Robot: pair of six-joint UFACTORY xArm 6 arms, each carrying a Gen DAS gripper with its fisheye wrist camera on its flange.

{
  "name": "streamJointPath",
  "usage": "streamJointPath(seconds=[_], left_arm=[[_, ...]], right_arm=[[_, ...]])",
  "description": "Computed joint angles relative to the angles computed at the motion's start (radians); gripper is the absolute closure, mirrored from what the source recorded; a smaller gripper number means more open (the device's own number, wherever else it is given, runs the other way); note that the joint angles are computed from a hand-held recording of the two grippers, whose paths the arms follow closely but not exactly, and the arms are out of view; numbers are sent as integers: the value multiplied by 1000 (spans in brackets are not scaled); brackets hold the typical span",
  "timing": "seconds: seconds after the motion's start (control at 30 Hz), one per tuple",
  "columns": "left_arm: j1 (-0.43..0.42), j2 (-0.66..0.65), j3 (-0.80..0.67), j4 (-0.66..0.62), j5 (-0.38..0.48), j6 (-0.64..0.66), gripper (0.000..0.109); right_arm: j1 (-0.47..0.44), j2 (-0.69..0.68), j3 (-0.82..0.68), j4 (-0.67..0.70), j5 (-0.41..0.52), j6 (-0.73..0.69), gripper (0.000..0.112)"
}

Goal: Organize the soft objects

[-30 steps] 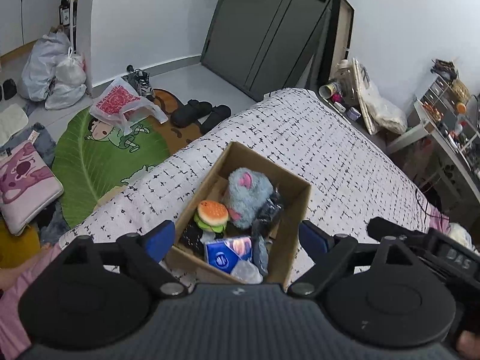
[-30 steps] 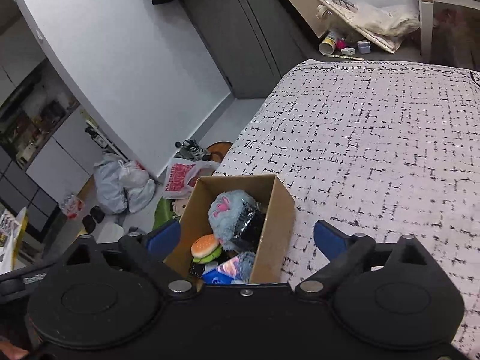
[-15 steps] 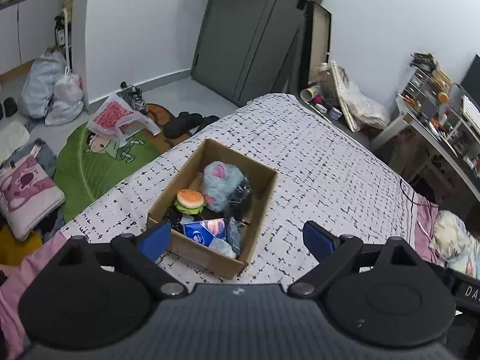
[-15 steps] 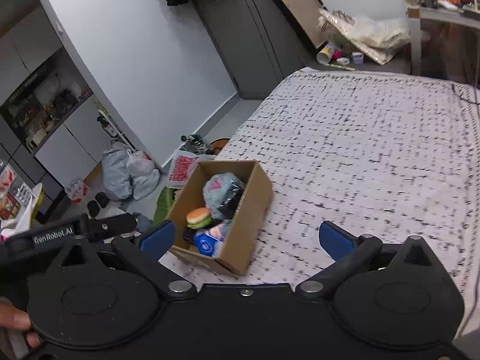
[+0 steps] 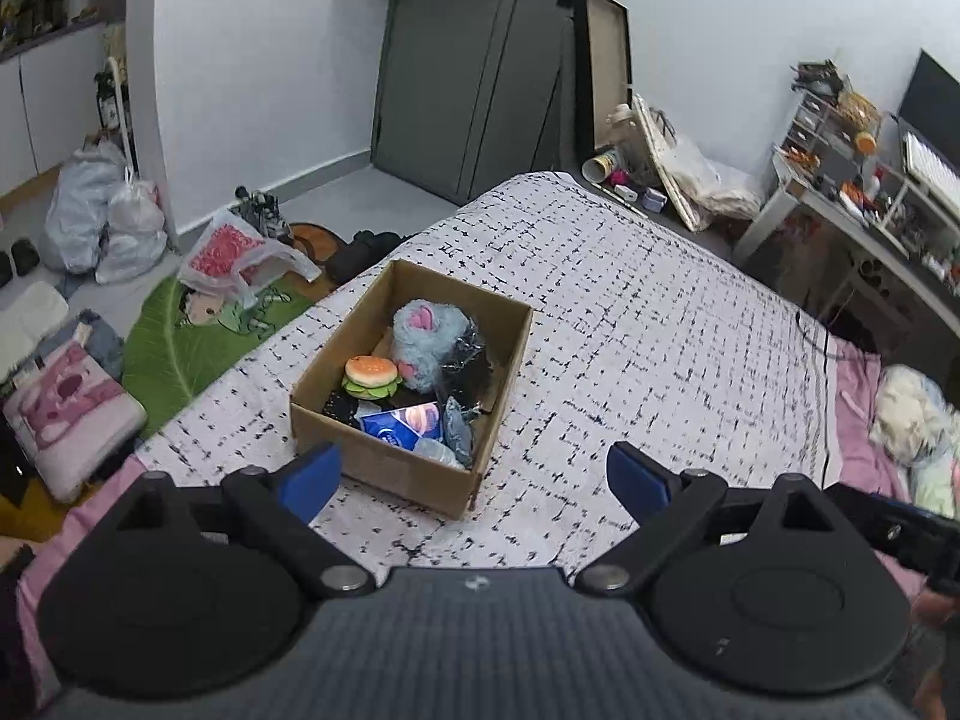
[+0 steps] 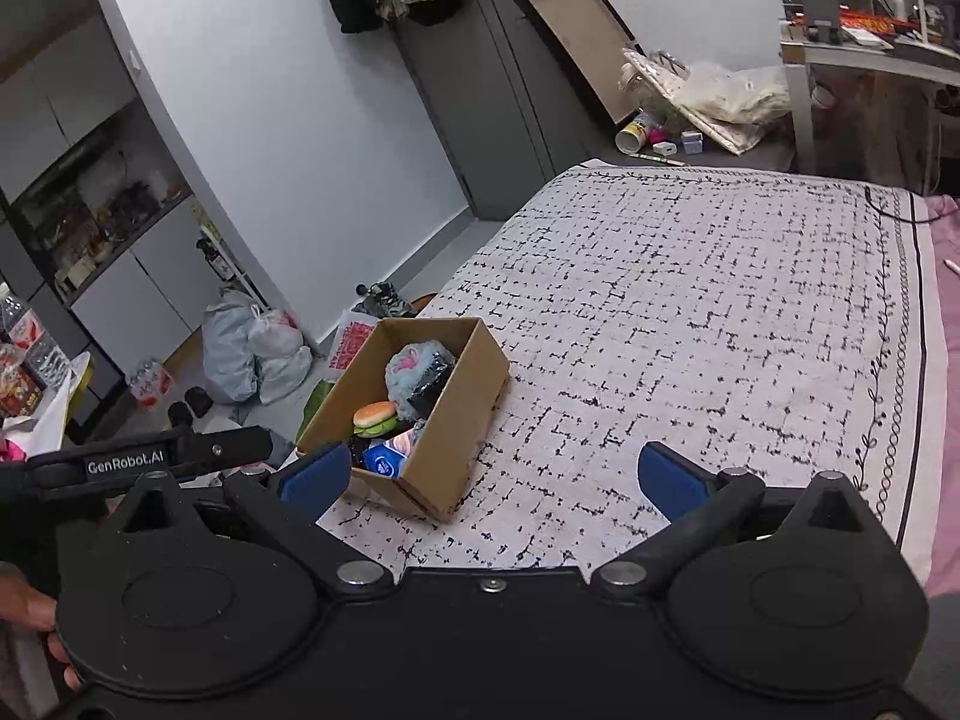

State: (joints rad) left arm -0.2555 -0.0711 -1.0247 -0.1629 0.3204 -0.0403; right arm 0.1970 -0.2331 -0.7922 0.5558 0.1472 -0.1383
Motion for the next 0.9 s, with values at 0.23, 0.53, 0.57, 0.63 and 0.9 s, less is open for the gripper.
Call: streamJointPath(seconds=[0.23, 0.53, 0.57, 0.63, 0.9], left_arm=[[-7, -47, 58, -1, -19, 39, 14], [-23, -59, 105, 35, -71, 50, 14], [-25, -60, 108, 30, -71, 55, 14], [-26, -62, 116, 57, -76, 41, 14], [-25, -58, 123, 62, -82, 43, 14]], right_arm=[[-14, -62, 62, -15, 28, -22, 9], [-40, -109, 149, -118, -4, 59, 9], [-43, -108, 151, -134, -4, 70, 9], [-42, -110, 158, -116, -5, 53, 9], [-36, -103, 167, 18, -11, -50, 9]])
